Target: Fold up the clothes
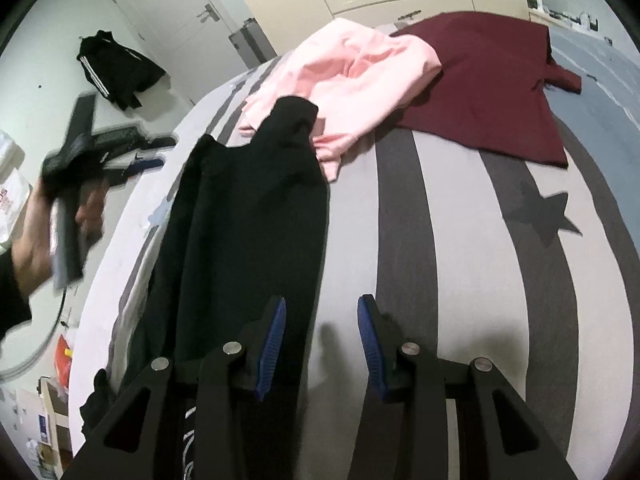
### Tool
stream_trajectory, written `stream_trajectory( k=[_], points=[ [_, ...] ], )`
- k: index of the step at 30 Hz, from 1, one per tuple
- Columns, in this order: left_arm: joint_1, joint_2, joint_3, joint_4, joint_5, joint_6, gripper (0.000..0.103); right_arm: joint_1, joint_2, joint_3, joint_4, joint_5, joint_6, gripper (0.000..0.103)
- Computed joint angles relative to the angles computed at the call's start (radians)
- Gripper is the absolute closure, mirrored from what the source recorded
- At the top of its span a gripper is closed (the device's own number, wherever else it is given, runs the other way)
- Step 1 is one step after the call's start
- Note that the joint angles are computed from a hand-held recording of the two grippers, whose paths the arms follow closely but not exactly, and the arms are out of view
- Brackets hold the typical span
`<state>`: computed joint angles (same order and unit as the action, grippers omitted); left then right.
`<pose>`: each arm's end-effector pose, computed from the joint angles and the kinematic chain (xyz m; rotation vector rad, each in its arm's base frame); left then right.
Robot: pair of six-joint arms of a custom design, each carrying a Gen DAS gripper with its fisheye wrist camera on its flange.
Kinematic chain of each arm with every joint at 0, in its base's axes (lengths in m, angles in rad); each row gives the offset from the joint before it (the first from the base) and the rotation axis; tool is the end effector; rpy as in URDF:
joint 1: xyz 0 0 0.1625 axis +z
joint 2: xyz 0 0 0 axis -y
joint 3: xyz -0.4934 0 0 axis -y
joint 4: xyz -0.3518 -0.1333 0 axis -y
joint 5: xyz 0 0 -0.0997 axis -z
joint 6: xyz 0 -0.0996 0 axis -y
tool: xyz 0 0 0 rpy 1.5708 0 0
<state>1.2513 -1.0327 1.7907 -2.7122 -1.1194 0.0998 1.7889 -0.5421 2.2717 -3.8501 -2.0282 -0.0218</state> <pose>-0.0314 -0.6578 0.2985 0.4405 2.6436 -0.5839 0.1951 -0.4676 0.0456 0.1435 -2.6345 0.7989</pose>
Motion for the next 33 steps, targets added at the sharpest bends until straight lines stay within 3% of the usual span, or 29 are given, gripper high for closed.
stream_trajectory(
  k=[11,16,18,20,30,33],
  points=[
    [-0.021,-0.213,0.343,0.059,-0.126,0.010,0.055,0.061,0.037,-0.001,0.057,0.078,-0.034,0.069],
    [-0.033,-0.228,0.414,0.048,-0.112,-0.011,0.056,0.074,0.069,0.013,0.053,0.072,-0.001,0.069],
    [-0.033,-0.227,0.431,0.046,-0.104,-0.003,0.073,0.077,0.084,0.005,0.058,0.056,0.014,0.069],
    [-0.033,-0.222,0.440,0.038,-0.082,0.005,0.099,0.077,0.097,0.001,0.053,0.046,0.017,0.069],
    [0.016,-0.351,0.470,0.012,-0.086,-0.092,0.101,0.063,0.126,-0.008,0.048,-0.025,0.048,0.069],
    [0.041,-0.340,0.482,0.039,-0.064,-0.104,0.101,0.060,0.126,-0.004,0.042,-0.035,0.043,0.069]
  ],
)
